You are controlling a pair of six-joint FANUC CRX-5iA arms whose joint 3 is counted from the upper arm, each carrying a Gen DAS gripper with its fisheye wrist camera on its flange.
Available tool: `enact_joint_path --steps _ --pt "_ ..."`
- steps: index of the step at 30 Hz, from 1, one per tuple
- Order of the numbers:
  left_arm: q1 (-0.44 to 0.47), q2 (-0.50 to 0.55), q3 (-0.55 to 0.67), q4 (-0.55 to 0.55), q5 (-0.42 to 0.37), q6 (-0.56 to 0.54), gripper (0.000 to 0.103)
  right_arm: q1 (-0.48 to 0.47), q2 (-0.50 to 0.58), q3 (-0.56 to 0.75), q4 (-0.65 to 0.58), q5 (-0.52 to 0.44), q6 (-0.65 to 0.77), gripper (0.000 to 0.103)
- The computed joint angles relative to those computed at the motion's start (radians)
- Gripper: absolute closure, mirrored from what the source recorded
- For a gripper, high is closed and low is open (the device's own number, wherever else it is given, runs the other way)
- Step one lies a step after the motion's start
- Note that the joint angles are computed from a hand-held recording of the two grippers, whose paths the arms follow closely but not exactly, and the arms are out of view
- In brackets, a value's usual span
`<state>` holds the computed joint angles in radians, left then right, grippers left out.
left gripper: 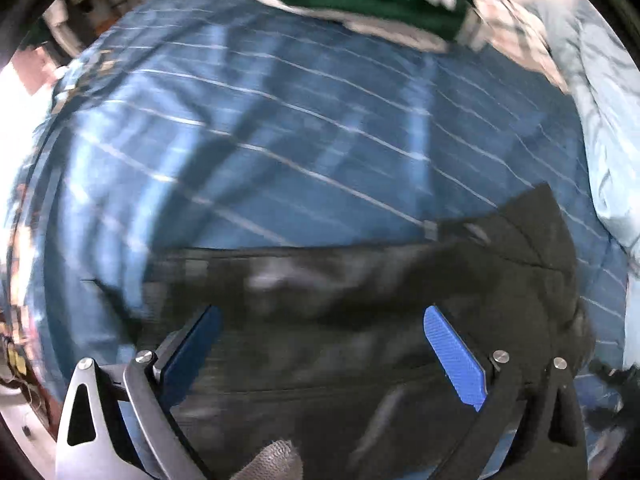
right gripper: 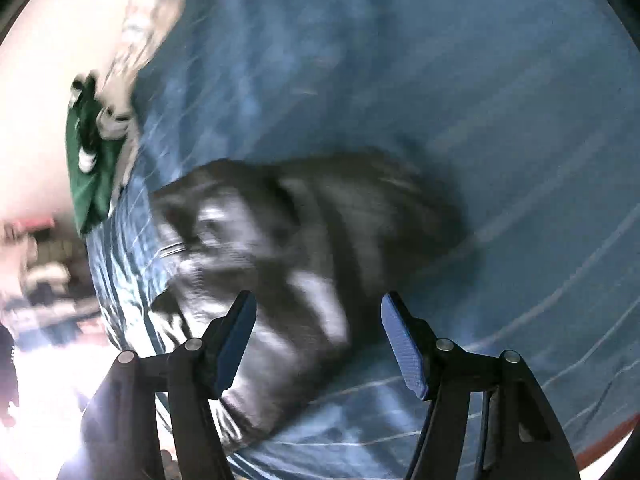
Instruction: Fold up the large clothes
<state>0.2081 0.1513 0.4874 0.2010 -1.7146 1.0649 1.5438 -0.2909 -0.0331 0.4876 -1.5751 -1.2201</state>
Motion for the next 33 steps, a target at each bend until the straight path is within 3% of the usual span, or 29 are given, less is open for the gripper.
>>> enact_joint_path --steps 3,5,8,12,15,16,17,18,22,26,30,33 --pt "-0.093 -0.037 -0.084 -0.071 0.033 0.019 0.000 0.096 -0.103 -0.251 0.173 0.128 -0.257 0.036" --pt "-0.117 -0.045 -0.118 -0.100 0.062 0.017 0.000 0.101 -0.137 -0.383 0.277 0.212 -0.373 0.036" --pt "-0.088 -0.032 -0.126 -0.053 0.048 0.016 0.000 0.057 -0.138 -0.488 0.399 0.288 -0.456 0.036" --pt "-0.069 -0.017 -0.107 -0.033 0.020 -0.007 0.000 -0.024 -0.151 -0.574 0.536 0.363 -0.503 0.027" --pt "-0.077 -0.001 -0.084 -0.045 0.011 -0.001 0.000 -0.088 -0.138 -0.582 0.554 0.430 -0.443 0.027" --pt "-0.080 0.000 -0.081 -0.049 0.010 0.000 0.000 -0.100 -0.132 -0.575 0.550 0.438 -0.424 0.035" --pt "-0.082 0.001 -0.078 -0.053 0.010 0.000 0.000 -0.106 -0.129 -0.567 0.544 0.443 -0.406 0.049" --pt "-0.080 0.003 -0.075 -0.051 0.008 0.004 0.000 -0.093 -0.138 -0.573 0.559 0.436 -0.418 0.073" --pt "-0.106 0.036 -0.057 -0.052 0.016 0.041 0.000 -0.111 -0.101 -0.493 0.590 0.415 -0.324 0.077" --pt "-0.091 0.059 -0.047 -0.021 0.002 0.051 0.000 -0.153 -0.043 -0.346 0.593 0.467 -0.101 0.079" --pt "-0.065 0.061 -0.060 0.001 -0.018 0.026 0.000 -0.210 0.044 -0.175 0.509 0.551 0.138 0.079" --pt "-0.031 0.098 0.002 0.017 -0.092 0.054 0.000 -0.248 0.151 0.023 0.368 0.569 0.403 0.079"
